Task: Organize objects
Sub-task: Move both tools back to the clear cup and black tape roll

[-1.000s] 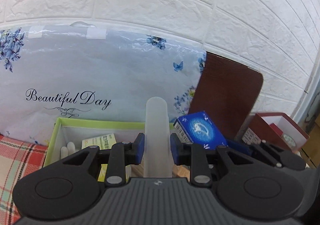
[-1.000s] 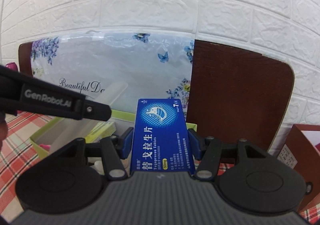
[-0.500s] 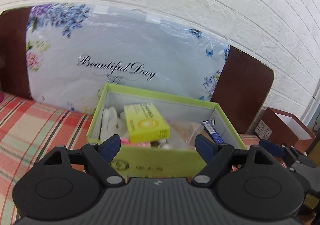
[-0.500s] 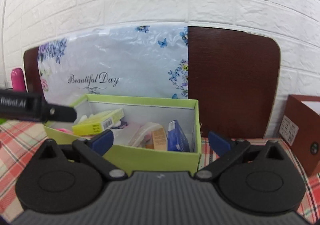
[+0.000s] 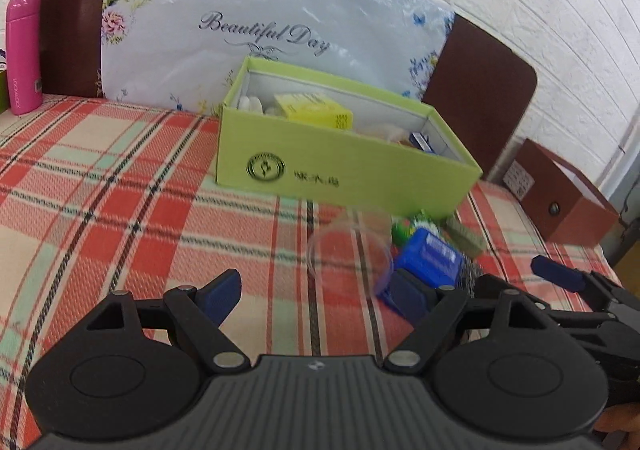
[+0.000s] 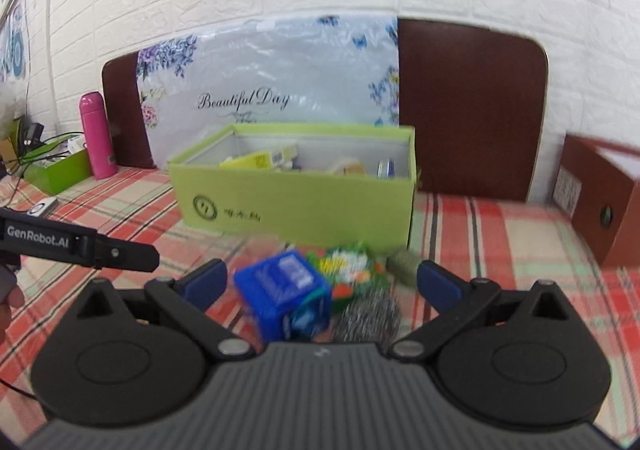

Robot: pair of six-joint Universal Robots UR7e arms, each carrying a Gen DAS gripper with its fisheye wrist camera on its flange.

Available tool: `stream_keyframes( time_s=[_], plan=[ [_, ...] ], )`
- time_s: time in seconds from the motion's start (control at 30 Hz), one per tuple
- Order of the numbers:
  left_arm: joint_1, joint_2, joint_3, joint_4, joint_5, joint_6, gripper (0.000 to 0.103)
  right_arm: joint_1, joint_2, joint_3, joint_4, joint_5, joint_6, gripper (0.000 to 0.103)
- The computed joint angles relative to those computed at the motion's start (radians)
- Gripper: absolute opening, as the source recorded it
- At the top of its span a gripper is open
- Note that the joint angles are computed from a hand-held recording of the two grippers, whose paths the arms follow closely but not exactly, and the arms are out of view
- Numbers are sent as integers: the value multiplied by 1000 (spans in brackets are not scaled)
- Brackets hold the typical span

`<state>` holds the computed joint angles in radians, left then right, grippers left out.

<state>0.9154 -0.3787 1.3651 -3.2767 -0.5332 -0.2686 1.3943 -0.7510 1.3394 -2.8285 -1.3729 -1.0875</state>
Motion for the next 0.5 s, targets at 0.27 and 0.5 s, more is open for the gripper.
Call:
stream_keyframes(
  time_s=[0.27,0.5],
  plan=[
    [-8,-7,44,-2,-26,6,85,-14,-19,40,73,-79,-9,101],
    [-8,6,12,-16,-47,63,85,-1,11,9,88,-127,0,79]
  ],
)
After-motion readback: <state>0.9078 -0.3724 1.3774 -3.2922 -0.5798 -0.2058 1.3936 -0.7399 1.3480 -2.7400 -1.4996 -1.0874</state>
